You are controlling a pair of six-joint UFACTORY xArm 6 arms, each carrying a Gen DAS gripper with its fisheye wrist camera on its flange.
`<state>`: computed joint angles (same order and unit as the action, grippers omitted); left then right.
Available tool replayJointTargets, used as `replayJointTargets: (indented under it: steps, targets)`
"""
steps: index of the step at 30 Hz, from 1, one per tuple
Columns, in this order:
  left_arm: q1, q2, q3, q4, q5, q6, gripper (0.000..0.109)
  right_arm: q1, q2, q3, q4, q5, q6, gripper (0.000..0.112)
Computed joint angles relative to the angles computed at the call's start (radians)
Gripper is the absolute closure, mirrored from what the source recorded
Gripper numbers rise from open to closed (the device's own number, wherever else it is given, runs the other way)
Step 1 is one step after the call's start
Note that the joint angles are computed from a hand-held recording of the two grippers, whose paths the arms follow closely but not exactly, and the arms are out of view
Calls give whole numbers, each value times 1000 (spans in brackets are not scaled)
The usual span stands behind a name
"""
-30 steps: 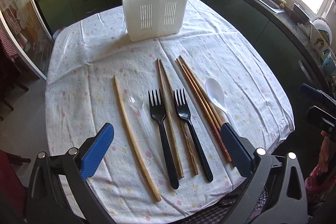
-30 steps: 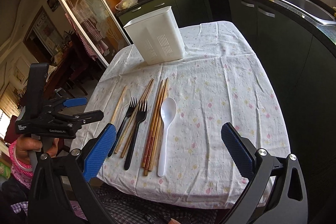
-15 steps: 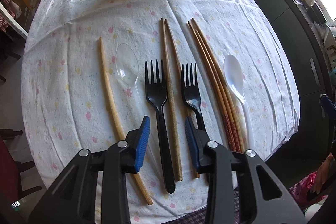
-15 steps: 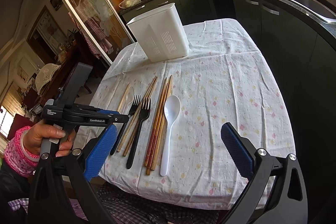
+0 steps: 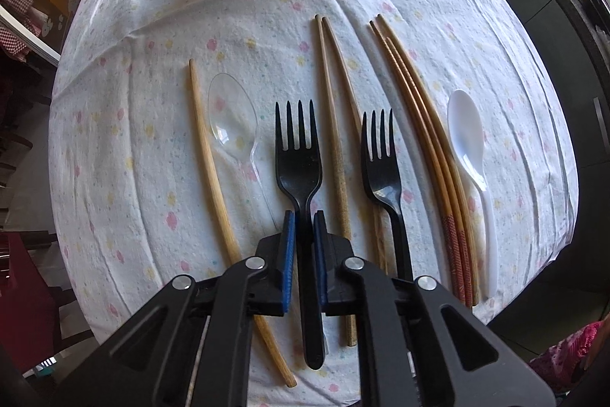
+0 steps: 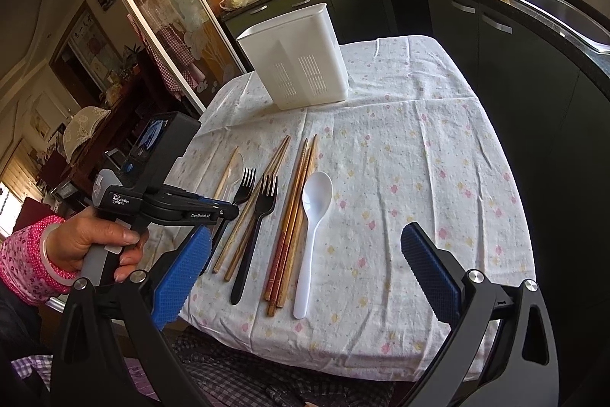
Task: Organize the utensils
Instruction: 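Lower the left gripper onto a black plastic fork and close it, then close the right gripper on the other black fork while the left gripper holds its fork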
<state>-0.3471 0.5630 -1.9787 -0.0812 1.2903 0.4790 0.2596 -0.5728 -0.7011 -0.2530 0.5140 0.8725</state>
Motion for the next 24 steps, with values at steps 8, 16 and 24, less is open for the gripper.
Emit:
replayJointTargets:
  steps: [8,16,24]
  targets:
    - [21,25,-71,-48,36,38,100,5,219,-204,334,124,-345,18]
    - [76,37,-182,-118,99,103,99,-51,537,-500,567,353,-466,84]
    - [93,29,-174,-154,104,149,99,-36,733,-686,559,464,-435,94]
